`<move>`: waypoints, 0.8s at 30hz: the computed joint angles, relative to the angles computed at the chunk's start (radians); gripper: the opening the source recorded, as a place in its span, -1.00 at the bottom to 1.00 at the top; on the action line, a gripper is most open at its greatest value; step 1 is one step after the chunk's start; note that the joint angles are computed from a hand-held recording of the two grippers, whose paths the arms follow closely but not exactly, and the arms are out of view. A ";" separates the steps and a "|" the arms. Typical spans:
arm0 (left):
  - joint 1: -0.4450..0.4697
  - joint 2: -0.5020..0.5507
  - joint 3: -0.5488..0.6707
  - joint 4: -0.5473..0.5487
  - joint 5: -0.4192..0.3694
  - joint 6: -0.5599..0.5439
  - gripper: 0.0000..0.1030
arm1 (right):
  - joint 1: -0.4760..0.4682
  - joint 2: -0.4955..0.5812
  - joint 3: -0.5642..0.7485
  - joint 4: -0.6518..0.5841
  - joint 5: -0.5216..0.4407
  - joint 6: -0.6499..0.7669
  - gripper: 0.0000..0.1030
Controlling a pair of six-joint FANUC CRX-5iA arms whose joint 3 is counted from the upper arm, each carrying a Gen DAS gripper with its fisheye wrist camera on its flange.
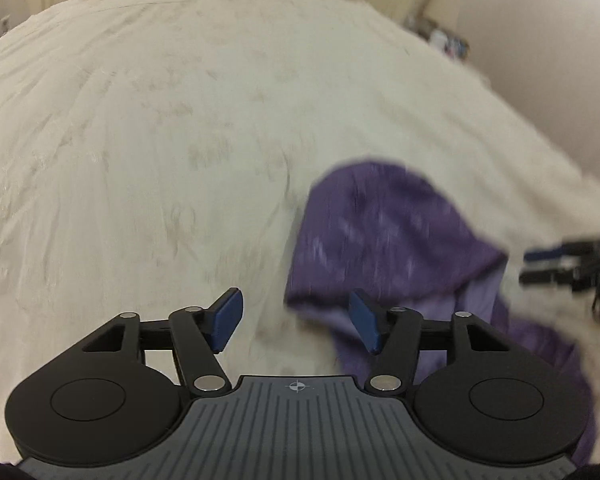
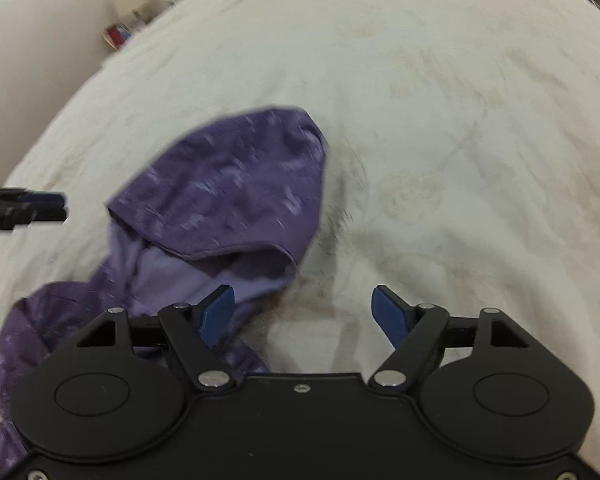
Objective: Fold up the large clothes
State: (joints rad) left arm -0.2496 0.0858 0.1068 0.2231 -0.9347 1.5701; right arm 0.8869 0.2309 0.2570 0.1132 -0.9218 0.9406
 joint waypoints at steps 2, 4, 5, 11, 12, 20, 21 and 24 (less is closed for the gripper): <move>0.002 0.035 0.032 0.015 0.005 0.033 0.14 | -0.010 0.007 0.018 -0.002 0.031 -0.025 0.55; -0.009 0.068 0.064 -0.004 0.016 0.073 0.14 | -0.025 0.046 0.068 -0.008 0.047 -0.052 0.55; -0.017 0.085 0.075 -0.012 0.026 0.093 0.14 | -0.030 0.069 0.094 -0.005 0.050 -0.057 0.55; -0.051 0.207 0.154 -0.068 -0.011 0.212 0.14 | -0.057 0.271 0.359 -0.046 -0.051 -0.004 0.55; -0.049 0.220 0.157 -0.068 -0.022 0.217 0.14 | -0.061 0.301 0.399 -0.054 -0.070 -0.002 0.55; -0.088 0.285 0.248 -0.177 -0.111 0.177 0.18 | -0.086 0.456 0.603 -0.090 -0.199 -0.033 0.56; -0.085 0.279 0.244 -0.170 -0.111 0.183 0.18 | -0.084 0.473 0.632 -0.084 -0.217 -0.024 0.56; -0.064 0.231 0.194 -0.126 -0.079 0.205 0.18 | -0.079 0.502 0.688 -0.076 -0.240 0.002 0.56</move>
